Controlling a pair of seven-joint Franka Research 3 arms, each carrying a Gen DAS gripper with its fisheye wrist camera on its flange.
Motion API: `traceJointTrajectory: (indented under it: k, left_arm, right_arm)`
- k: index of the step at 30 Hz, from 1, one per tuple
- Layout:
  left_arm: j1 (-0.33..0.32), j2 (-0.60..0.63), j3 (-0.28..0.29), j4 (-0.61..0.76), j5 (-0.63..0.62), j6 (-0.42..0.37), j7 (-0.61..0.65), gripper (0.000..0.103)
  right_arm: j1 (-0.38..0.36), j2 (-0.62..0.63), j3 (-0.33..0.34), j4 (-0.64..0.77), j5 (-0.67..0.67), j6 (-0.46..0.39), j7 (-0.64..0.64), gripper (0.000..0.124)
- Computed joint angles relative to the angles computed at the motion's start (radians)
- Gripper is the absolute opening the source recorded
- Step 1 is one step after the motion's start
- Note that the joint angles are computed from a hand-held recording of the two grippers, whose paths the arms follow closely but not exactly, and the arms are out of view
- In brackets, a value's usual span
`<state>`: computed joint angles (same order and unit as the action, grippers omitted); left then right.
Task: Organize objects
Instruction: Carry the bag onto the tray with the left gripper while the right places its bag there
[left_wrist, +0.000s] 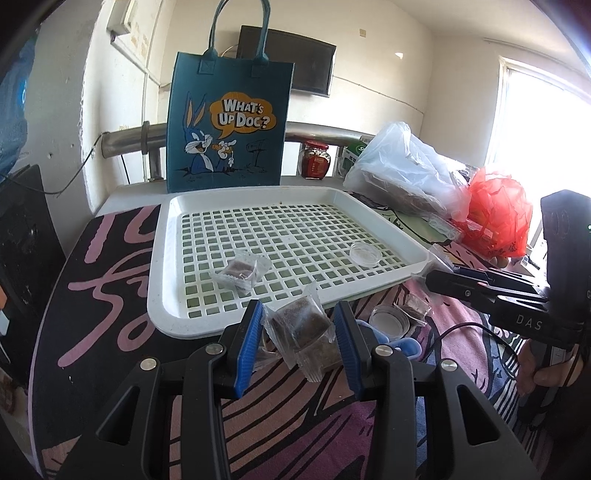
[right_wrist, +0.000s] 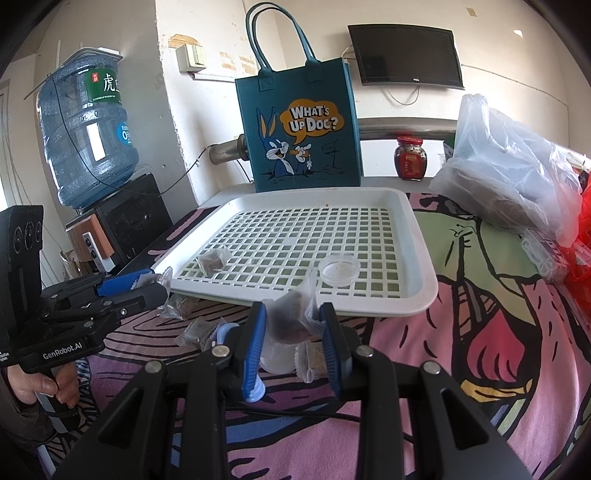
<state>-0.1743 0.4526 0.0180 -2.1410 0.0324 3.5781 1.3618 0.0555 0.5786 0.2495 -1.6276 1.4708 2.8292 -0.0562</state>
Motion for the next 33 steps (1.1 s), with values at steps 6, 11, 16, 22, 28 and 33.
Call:
traceJointTrajectory:
  k: [6, 11, 16, 22, 28, 33]
  left_arm:
    - [0.081, -0.030, -0.026, 0.018, 0.059, -0.072, -0.086, 0.039]
    - [0.070, 0.017, 0.012, 0.143, 0.069, -0.221, -0.107, 0.039]
    - [0.039, 0.092, 0.044, 0.254, 0.143, -0.360, -0.173, 0.039]
    - [0.052, 0.141, 0.039, 0.326, 0.209, -0.397, -0.236, 0.044]
    - [0.065, 0.089, 0.031, 0.258, 0.245, -0.301, -0.285, 0.076]
    - [-0.123, -0.015, 0.223, 0.087, 0.132, -0.103, -0.237, 0.090]
  right_arm:
    - [-0.035, -0.005, -0.011, 0.042, -0.044, -0.075, 0.121, 0.029]
    - [-0.024, 0.064, -0.045, 0.190, -0.209, -0.151, 0.334, 0.029]
    - [0.056, 0.242, -0.136, 0.424, -0.533, -0.276, 0.707, 0.029]
    - [0.079, 0.351, -0.131, 0.545, -0.708, -0.293, 0.821, 0.031]
    - [0.045, 0.313, -0.069, 0.471, -0.781, -0.195, 0.819, 0.047]
    - [-0.142, 0.160, 0.148, 0.246, -0.539, -0.081, 0.521, 0.054]
